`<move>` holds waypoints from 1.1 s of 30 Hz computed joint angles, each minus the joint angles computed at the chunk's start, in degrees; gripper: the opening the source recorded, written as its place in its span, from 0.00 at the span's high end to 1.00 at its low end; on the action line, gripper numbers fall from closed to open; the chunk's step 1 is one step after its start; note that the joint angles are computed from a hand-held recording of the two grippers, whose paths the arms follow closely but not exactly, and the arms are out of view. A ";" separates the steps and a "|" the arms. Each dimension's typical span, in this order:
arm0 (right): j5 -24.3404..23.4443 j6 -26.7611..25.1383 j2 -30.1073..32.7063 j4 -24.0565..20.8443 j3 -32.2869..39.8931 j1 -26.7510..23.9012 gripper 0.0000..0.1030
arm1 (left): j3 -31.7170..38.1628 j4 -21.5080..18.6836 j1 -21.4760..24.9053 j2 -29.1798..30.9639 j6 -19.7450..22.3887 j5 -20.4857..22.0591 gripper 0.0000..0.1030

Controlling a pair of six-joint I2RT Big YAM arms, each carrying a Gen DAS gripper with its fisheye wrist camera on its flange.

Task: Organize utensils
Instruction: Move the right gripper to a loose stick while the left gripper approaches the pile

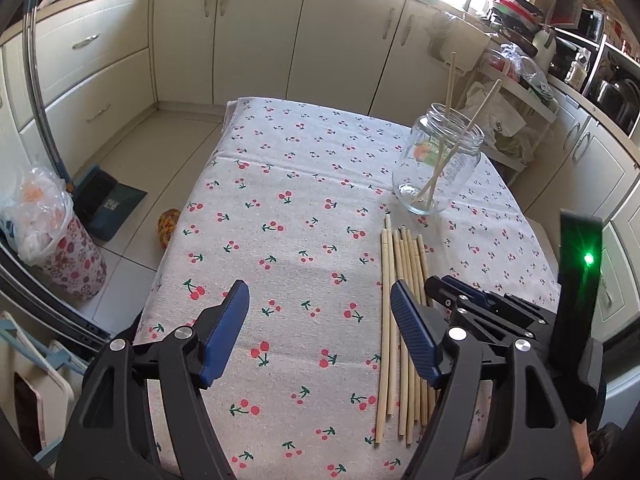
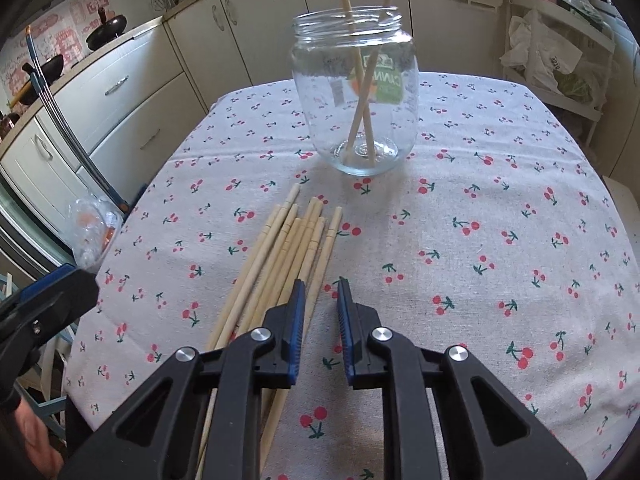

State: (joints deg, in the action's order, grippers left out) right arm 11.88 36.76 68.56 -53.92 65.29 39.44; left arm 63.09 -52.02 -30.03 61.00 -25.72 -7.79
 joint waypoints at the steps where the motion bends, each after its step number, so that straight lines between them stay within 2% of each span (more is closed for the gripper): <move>1: 0.34 -0.21 0.31 -0.26 0.22 0.17 0.83 | 0.10 -0.21 -0.40 -0.12 -0.03 -0.41 0.32; 8: 3.87 -3.54 1.06 -2.96 1.14 1.68 0.85 | 0.10 -1.69 -1.45 -1.46 -0.04 -1.86 0.31; 21: 5.10 -4.80 -7.06 -7.84 -4.31 -1.29 0.87 | -0.06 -4.34 -3.28 -3.39 0.32 -4.55 0.29; 26: 4.36 -4.55 -7.37 -7.27 -4.67 -1.96 0.87 | 0.20 -4.98 -3.89 -2.52 0.81 -5.09 0.26; 33: 1.58 -5.72 -8.63 -4.48 -6.03 -2.78 0.87 | 1.19 -5.09 -1.77 1.93 1.72 -2.38 0.26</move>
